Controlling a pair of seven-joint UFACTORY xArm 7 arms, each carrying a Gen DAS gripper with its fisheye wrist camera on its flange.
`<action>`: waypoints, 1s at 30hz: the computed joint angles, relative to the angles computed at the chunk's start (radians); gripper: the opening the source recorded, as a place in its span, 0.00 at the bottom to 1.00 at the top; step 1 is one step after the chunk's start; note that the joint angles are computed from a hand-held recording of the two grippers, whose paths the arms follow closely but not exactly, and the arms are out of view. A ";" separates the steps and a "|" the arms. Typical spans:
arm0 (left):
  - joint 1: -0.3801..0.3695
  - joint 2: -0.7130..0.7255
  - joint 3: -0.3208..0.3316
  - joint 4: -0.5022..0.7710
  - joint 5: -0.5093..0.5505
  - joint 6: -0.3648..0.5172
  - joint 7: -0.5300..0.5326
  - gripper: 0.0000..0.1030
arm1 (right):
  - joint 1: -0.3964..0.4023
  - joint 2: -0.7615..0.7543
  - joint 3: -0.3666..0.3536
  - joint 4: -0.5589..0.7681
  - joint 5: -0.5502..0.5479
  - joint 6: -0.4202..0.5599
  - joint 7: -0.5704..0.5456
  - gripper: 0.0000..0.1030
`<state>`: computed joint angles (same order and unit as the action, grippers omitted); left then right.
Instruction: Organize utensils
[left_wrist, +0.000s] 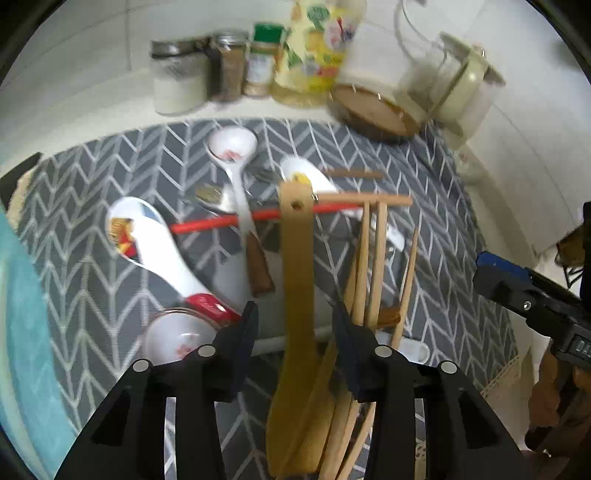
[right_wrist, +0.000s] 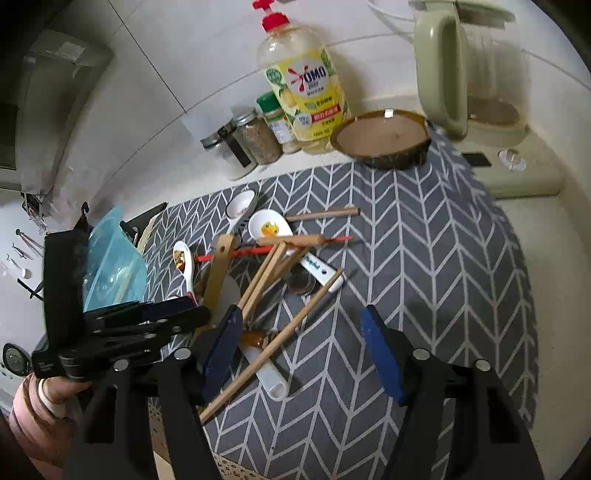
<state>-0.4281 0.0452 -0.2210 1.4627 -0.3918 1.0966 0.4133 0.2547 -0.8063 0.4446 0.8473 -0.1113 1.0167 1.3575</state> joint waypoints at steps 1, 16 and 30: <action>-0.001 -0.004 -0.001 -0.011 -0.011 -0.016 -0.002 0.20 | 0.007 0.000 -0.004 -0.015 0.006 -0.022 -0.001 0.50; 0.042 -0.018 0.025 0.083 -0.085 0.101 -0.024 0.16 | -0.010 0.097 -0.032 -0.116 0.008 -0.224 0.105 0.14; 0.160 -0.042 0.108 0.299 -0.283 0.191 0.069 0.16 | -0.216 0.067 0.084 0.245 -0.235 -0.118 0.062 0.06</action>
